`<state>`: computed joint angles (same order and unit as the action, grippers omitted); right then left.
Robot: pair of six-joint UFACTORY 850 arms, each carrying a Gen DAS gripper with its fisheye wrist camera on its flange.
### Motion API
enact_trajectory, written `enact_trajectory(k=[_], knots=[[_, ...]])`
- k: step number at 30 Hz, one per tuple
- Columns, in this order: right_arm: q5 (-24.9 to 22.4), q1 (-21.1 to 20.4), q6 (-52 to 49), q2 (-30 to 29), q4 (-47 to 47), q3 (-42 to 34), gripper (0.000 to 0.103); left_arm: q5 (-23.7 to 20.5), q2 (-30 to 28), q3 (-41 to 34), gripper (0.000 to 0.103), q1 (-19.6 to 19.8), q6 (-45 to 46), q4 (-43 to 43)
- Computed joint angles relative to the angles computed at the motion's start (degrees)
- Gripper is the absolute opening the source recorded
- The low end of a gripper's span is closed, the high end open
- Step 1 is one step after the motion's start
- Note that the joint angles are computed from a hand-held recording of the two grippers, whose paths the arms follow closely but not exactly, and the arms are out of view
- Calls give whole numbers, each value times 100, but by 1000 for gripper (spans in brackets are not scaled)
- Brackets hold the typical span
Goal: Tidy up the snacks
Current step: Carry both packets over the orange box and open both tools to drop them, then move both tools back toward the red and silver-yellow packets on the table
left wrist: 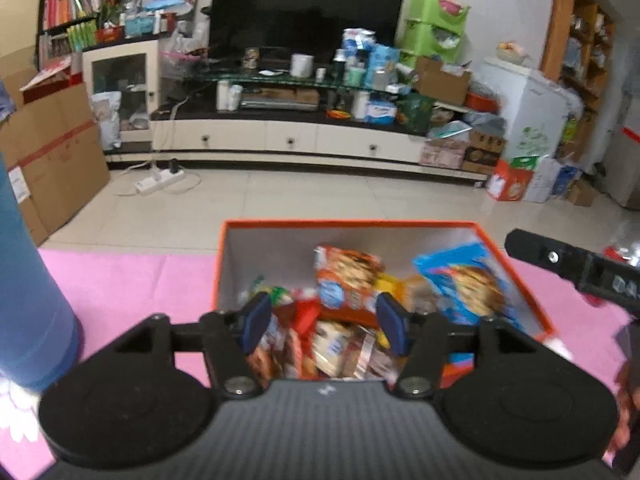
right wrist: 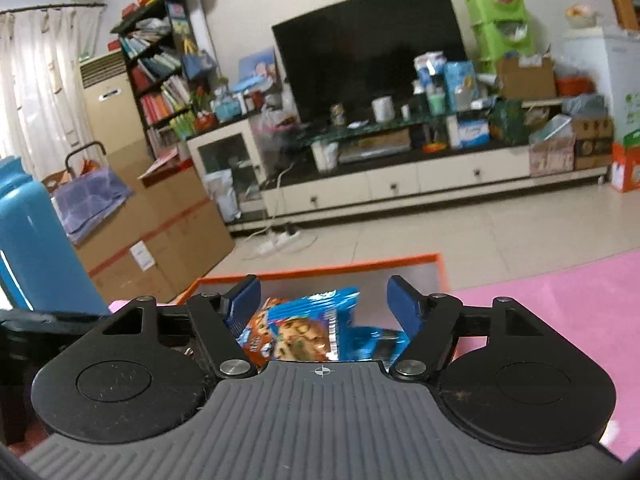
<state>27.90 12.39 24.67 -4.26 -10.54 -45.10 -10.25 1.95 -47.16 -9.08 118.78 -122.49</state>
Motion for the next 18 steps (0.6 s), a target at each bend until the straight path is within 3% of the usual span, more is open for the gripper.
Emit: enact_trajectory(k=[4,7,10,12,14,16,18], knots=[[-340,-239,215,529,-285,491,62,-241,571,678,59,-116,-432,519],[-732,-506,935,1007,-1147,1107,62,-517,911,1213,60,-134,-1158,1142],[-803,-796,2107,1420,-2318,1840,62,-683,1080,1568,60,-130,-2419,2383],[-842,-824,2103,1469,-2349,2128,62,-755,1160,1727,60,-108,-3079,3121],[-863,-823,2301,1345,-2464,2164,63,-622,1304,1886,60,-134,-3034,3185],[-637,-817,3133,1230,-3212,2165,64,-460,1397,1957,60,-109,-2703,2927],[-655,-537,3307,1173,-3355,2129,64,-538,1402,1943,60,60,-2475,2727]])
